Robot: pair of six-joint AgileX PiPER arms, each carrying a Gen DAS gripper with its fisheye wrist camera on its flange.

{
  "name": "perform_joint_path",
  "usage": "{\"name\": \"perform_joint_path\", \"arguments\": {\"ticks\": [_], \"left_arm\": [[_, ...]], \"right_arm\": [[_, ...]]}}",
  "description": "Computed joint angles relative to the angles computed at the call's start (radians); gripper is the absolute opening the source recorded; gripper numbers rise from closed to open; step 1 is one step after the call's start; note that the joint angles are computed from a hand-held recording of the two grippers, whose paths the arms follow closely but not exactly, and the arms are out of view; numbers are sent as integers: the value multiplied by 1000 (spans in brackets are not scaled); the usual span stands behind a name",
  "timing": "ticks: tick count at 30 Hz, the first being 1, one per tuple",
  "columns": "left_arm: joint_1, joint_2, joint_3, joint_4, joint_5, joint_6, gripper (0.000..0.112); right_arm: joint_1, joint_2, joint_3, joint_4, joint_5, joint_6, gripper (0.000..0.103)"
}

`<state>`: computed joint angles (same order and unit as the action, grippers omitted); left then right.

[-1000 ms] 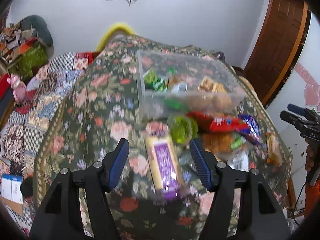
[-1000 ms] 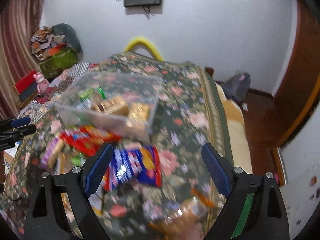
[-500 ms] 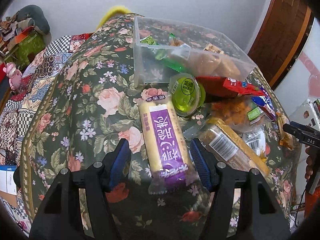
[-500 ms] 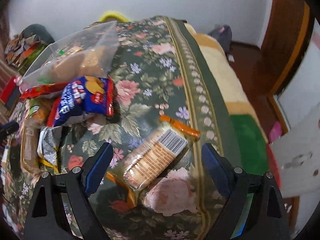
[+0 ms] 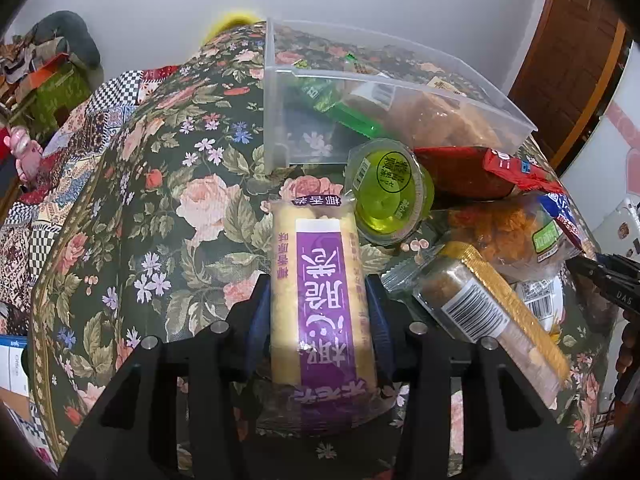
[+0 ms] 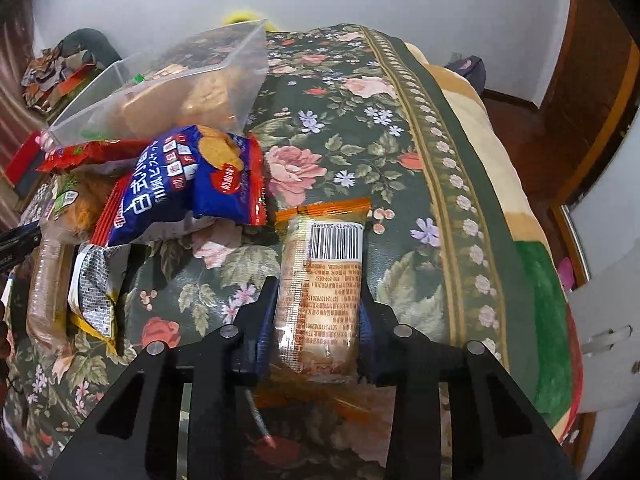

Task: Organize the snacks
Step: 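Grasp the purple-labelled bar with left tool while right tool grasps the orange-ended biscuit pack, then place purple bar in box with left tool while right tool places biscuit pack in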

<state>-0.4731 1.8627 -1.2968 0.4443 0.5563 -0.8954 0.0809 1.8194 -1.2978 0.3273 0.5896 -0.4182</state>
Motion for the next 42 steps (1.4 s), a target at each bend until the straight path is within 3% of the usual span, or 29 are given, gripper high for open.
{"name": "perform_joint_path", "arguments": {"ticks": [10, 20, 32, 42], "left_arm": [[-31, -91, 30, 88, 31, -82, 45], [-48, -133, -75, 99, 77, -56, 45], [-25, -1, -371, 30, 163, 82, 45], [22, 196, -670, -57, 244, 202, 45]], "right_arm": [[-11, -52, -4, 69, 3, -42, 32], [10, -67, -108, 110, 16, -61, 32], [72, 38, -347, 143, 42, -39, 32], [142, 223, -657, 27, 125, 89, 32]]}}
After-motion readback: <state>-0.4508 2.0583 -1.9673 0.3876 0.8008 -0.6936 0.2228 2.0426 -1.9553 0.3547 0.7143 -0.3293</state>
